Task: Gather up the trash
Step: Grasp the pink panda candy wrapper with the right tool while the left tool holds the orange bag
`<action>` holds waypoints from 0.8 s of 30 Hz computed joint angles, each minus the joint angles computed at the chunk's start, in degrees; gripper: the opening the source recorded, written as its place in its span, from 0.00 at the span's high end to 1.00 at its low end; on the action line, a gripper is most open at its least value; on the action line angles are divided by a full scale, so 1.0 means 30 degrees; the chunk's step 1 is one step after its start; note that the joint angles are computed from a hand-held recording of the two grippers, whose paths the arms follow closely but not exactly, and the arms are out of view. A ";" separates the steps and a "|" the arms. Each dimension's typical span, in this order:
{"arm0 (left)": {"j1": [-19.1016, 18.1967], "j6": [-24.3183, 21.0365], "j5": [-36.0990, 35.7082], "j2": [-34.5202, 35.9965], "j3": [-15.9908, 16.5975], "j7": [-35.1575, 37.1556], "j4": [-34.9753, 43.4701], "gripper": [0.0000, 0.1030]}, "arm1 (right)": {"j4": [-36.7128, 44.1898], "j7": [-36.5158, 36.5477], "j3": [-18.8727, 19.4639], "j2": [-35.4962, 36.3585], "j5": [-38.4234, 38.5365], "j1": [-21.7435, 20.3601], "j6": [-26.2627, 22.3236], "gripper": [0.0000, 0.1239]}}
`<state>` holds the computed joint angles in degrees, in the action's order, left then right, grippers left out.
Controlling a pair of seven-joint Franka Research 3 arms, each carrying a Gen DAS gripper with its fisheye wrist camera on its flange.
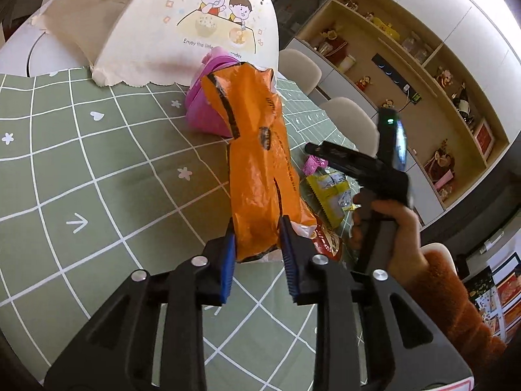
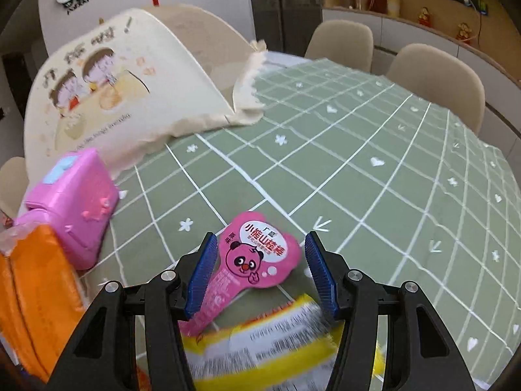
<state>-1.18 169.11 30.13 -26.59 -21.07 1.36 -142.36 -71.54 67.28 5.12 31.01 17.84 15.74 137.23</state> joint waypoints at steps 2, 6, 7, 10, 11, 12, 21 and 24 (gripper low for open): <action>0.0193 0.0223 0.0063 -0.0170 -0.0116 -0.0309 -0.0143 0.64 | -0.0278 -0.0268 0.0000 -0.0093 -0.0140 0.0084 0.0353 0.57; 0.0696 0.0020 0.0338 -0.0429 -0.0554 -0.0860 -0.0154 0.56 | -0.1272 -0.2120 0.0724 -0.0798 0.1134 -0.0609 0.0568 0.62; 0.0849 -0.0112 0.0504 -0.0494 -0.0719 -0.1011 -0.0116 0.53 | -0.1960 -0.2764 0.0839 -0.1298 0.1501 -0.0780 0.0871 0.62; 0.1111 -0.0704 0.1002 -0.0579 -0.1014 -0.1358 0.0147 0.48 | -0.4284 -0.4729 0.1177 -0.3054 0.3009 -0.1299 0.2257 0.62; 0.1045 -0.0868 0.1055 -0.0560 -0.0930 -0.1404 0.0198 0.45 | -0.4931 -0.5369 0.1285 -0.3628 0.3735 -0.1509 0.2521 0.62; 0.0756 -0.1384 0.0895 -0.0434 -0.0676 -0.1195 0.0407 0.44 | -0.5570 -0.6108 0.1397 -0.4233 0.4564 -0.1731 0.2745 0.62; -0.1140 -0.7151 -0.0036 0.2296 0.1276 0.1315 0.3881 0.40 | -0.9523 -1.1057 0.0043 -0.8917 1.0590 -0.2591 0.0986 0.62; -0.1734 -0.7148 -0.0770 0.2932 0.1781 0.1722 0.4276 0.75 | -1.1056 -1.2250 -0.0778 -1.0306 1.1509 -0.2577 0.0357 0.62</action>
